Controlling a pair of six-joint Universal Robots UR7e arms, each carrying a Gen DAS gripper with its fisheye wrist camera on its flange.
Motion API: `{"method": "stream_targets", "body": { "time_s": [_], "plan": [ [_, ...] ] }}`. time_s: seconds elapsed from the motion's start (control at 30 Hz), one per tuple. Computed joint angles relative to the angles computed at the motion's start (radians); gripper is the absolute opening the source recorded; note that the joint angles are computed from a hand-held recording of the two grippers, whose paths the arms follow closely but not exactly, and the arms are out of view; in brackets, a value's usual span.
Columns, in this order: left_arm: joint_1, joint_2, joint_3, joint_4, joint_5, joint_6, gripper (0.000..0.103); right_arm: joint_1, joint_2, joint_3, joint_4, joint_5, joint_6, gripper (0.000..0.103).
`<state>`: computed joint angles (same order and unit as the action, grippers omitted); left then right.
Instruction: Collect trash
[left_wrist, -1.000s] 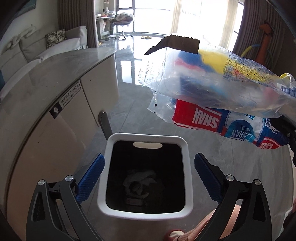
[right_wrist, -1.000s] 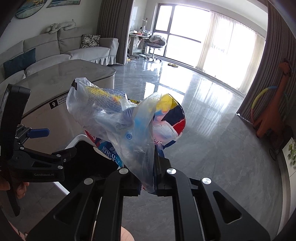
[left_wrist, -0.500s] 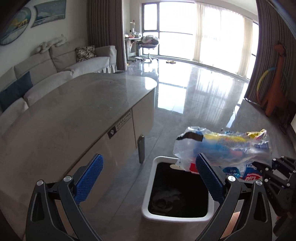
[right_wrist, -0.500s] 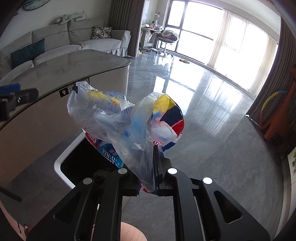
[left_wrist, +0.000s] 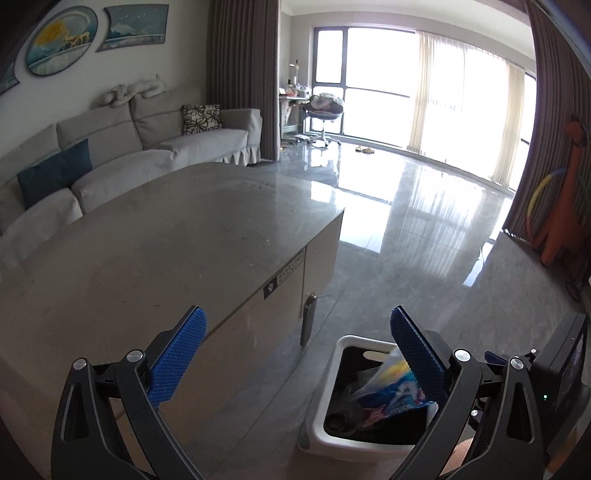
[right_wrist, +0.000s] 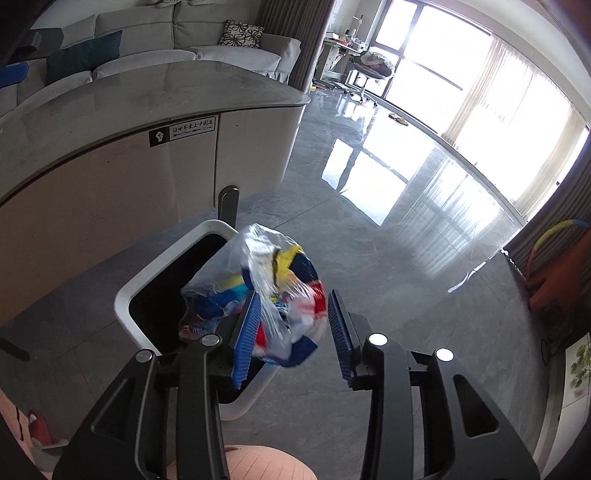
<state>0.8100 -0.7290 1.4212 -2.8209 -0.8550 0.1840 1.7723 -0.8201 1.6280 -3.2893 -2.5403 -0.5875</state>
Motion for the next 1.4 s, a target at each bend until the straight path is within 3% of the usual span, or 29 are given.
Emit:
{"method": "stream_targets", "body": {
  "time_s": [0.17, 0.23, 0.3, 0.4, 0.6, 1.0, 1.17, 1.4],
  "plan": [
    [0.002, -0.010, 0.014, -0.007, -0.005, 0.008, 0.099, 0.011, -0.022, 0.014, 0.006, 0.029, 0.011, 0.055],
    [0.004, -0.015, 0.017, -0.009, -0.006, 0.003, 0.099, 0.020, -0.019, 0.010, 0.002, 0.044, 0.014, 0.072],
    [0.008, -0.020, 0.018, -0.008, -0.008, -0.003, 0.099, 0.031, -0.015, 0.002, -0.014, 0.050, 0.000, 0.077],
    [0.012, -0.025, 0.019, -0.009, -0.008, -0.010, 0.099, 0.043, 0.002, -0.014, -0.073, 0.055, -0.048, 0.097],
    [0.017, -0.033, 0.022, -0.016, -0.011, -0.008, 0.099, 0.056, 0.031, -0.051, -0.131, 0.047, -0.111, 0.098],
    [0.031, -0.049, 0.014, -0.017, -0.002, -0.007, 0.099, 0.062, 0.030, -0.068, -0.058, 0.096, -0.052, 0.098],
    [0.046, -0.060, 0.003, -0.047, 0.058, 0.008, 0.099, 0.077, 0.066, -0.143, -0.017, 0.145, -0.026, 0.098],
    [0.085, -0.066, -0.051, -0.090, 0.192, 0.066, 0.099, 0.124, 0.197, -0.350, 0.058, 0.225, -0.055, 0.098]
  ]
}}
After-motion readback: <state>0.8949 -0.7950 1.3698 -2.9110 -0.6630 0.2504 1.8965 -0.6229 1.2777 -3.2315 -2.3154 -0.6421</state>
